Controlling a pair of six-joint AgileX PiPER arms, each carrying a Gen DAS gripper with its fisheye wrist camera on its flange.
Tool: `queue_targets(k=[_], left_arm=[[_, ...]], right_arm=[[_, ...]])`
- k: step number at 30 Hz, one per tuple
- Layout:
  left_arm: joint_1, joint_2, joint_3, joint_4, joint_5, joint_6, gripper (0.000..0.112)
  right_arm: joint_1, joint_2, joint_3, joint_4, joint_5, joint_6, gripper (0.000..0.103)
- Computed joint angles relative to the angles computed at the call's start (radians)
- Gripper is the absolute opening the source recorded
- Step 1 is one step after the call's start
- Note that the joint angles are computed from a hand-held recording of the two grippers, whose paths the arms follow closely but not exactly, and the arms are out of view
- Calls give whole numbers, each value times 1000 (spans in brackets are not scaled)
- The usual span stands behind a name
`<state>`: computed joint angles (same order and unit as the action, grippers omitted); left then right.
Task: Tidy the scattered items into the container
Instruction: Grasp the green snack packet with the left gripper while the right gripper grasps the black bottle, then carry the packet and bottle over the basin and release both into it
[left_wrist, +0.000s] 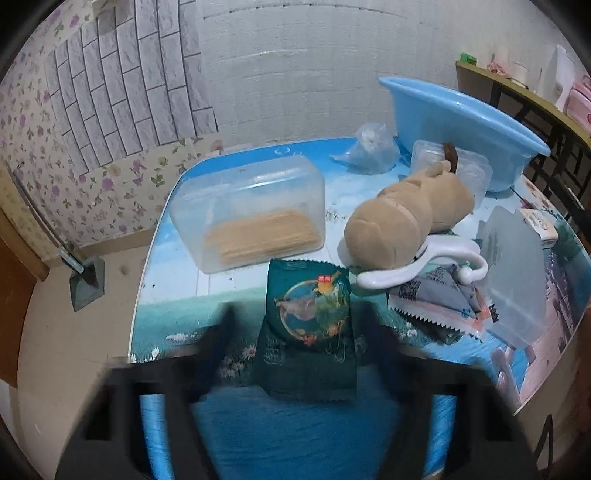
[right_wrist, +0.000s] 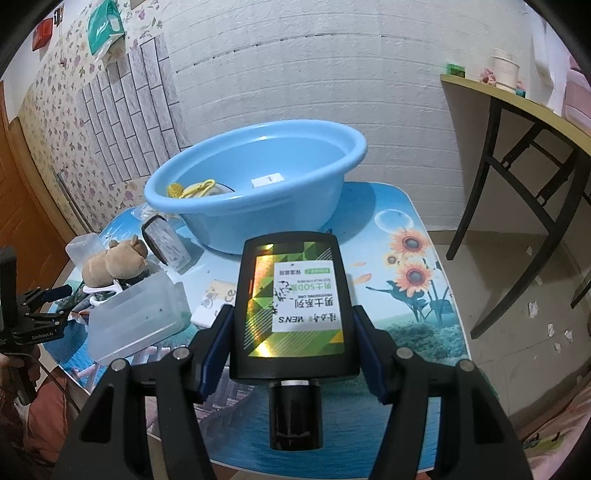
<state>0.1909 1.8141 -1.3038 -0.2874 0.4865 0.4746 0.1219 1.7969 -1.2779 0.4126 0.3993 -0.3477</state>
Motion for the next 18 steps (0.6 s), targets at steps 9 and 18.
queue_targets(k=[9,18], left_arm=[[-2,-52,42,-20,-42,2,43],[-8,-167,16,-86,6,5,43]], right_arm=[[3,-17,12,16,-21,-19,61],[-9,-55,10,143,-11,-128,61]])
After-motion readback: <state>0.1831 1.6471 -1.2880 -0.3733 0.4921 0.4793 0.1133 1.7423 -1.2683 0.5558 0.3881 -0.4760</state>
